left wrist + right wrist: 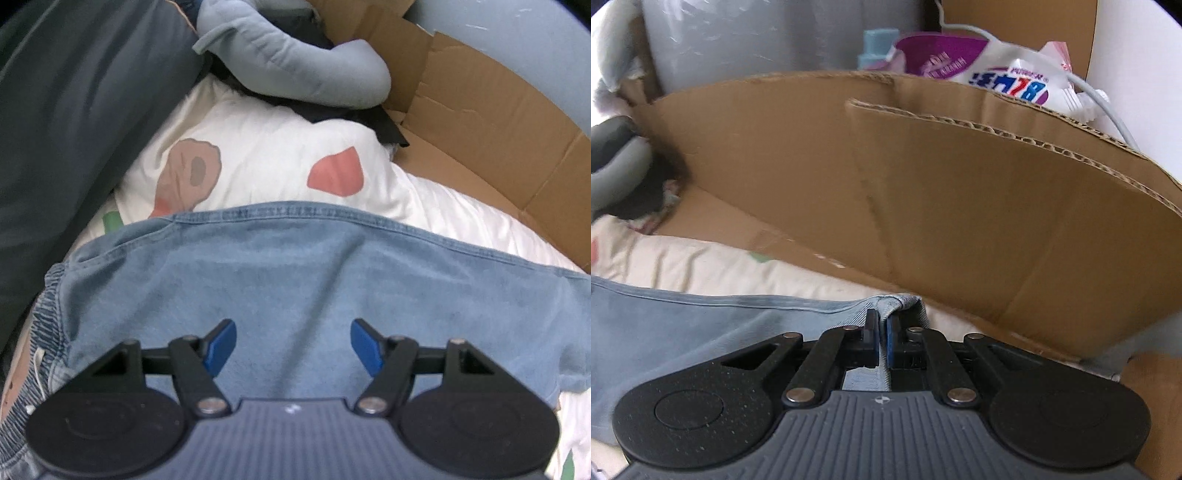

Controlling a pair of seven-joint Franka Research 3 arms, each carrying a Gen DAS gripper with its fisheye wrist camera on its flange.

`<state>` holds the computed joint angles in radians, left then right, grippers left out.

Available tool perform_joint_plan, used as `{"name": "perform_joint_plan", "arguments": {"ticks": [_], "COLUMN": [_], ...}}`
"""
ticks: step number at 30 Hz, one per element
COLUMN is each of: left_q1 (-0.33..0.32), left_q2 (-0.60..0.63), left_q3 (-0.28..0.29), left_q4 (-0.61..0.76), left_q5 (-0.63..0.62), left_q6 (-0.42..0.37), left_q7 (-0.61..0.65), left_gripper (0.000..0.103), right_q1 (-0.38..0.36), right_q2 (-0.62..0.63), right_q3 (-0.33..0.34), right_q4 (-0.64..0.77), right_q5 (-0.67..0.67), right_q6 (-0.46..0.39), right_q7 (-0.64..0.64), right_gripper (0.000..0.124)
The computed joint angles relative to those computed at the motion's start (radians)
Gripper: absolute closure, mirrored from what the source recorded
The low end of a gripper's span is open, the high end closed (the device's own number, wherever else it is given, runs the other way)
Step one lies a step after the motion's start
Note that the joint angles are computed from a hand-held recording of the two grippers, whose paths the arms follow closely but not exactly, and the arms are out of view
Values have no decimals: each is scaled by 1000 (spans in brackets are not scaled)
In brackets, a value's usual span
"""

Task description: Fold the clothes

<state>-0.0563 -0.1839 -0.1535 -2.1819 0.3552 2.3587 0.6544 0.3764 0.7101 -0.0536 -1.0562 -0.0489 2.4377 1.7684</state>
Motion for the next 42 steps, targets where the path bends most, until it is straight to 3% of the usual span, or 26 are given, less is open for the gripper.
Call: {"name": "perform_joint_plan", "arguments": {"ticks": [9, 16, 18, 20, 24, 31, 38, 42], "left_q1": [12, 11, 5, -5, -28, -58, -78, -74], "left_q2": [-32, -32, -28, -20, -7, -20, -45, -85], "left_q3": [10, 4, 1, -1, -11, -28, -36, -57], "left_q4": [-64, -66, -60, -50, -31, -17, -28, -62], "left_q5": [-14, -18, -23, -35, -57, -63, -73, -39], "left_q6": [52, 37, 39, 45, 59, 60, 29, 51], "left_q7": [-60, -52, -47, -31, 2, 15, 22, -75], "left_gripper": [32, 32, 32, 32, 32, 31, 30, 29], "right_q1": [-3, 13, 18, 0, -20, -28, -17, -27], "right_q2": [158, 215, 237, 248, 110, -149, -352, -411], "right_q3": [-35, -61, -71, -56, -30, 3, 31, 47], "right_q4": [155, 210, 257, 302, 117, -239, -519, -618], "right_q5": [-37, -87, -101, -74, -45, 7, 25, 41], "right_q6": [-80, -93, -125, -173, -84, 51, 127, 164], "right_q7": [19, 11, 15, 45, 43, 54, 99, 125], "right_gripper": [122, 120, 103, 97, 84, 84, 84, 84]}}
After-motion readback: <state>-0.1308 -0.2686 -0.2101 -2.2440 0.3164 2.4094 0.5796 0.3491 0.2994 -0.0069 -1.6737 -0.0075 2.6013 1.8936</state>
